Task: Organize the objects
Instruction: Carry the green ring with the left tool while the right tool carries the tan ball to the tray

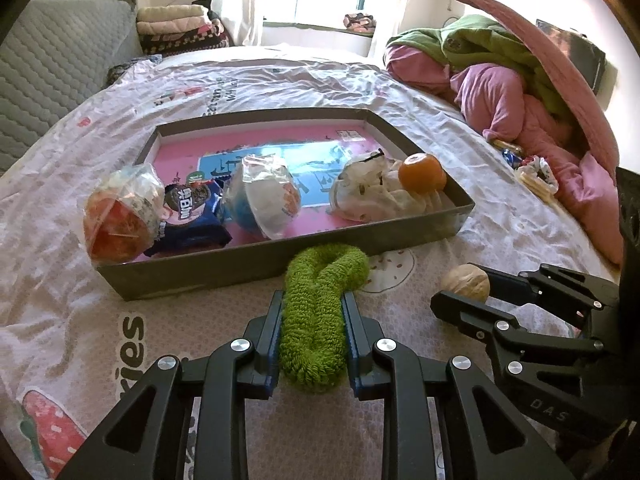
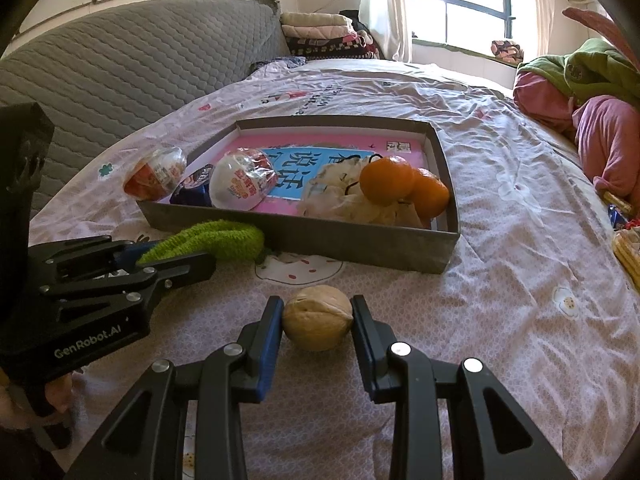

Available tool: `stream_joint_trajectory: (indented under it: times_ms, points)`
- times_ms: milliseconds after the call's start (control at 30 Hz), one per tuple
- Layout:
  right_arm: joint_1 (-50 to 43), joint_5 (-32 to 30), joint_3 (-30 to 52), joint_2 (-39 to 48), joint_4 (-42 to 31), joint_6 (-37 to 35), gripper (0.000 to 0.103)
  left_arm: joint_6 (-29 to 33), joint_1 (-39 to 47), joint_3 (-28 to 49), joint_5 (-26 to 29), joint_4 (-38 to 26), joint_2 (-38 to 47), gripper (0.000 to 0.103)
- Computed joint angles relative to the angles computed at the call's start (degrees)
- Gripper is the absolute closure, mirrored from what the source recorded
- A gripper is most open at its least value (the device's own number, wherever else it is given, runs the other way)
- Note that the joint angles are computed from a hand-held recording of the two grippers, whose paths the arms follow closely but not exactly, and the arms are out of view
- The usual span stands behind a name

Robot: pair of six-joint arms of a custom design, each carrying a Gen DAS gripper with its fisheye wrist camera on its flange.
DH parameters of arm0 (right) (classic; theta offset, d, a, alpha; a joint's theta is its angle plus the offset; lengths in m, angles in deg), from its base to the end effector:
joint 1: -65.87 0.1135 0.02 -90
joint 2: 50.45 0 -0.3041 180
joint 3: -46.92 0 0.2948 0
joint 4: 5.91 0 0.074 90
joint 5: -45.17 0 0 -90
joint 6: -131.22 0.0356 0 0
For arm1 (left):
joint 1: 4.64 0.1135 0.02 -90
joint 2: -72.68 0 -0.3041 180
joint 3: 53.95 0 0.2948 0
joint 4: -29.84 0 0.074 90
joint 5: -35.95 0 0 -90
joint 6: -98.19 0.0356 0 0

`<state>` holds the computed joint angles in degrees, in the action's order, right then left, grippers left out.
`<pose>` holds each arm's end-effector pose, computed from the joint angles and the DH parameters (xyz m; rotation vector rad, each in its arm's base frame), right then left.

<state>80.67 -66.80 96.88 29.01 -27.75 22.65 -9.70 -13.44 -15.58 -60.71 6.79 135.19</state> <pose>0.2749 0.0864 0.1837 -0.8534 2.2727 0.4419 0.2210 -0.0300 0.1825 -0.2435 2.3762 -0.0809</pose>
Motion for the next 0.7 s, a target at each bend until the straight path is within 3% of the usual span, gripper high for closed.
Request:
stream_joint_trajectory:
  times_ms: [700]
  points:
    - [0.22, -0.58, -0.7, -2.73, 0.07, 0.3, 0.069, -0.56, 0.35, 0.78, 0.1, -5.09, -6.94, 0.077]
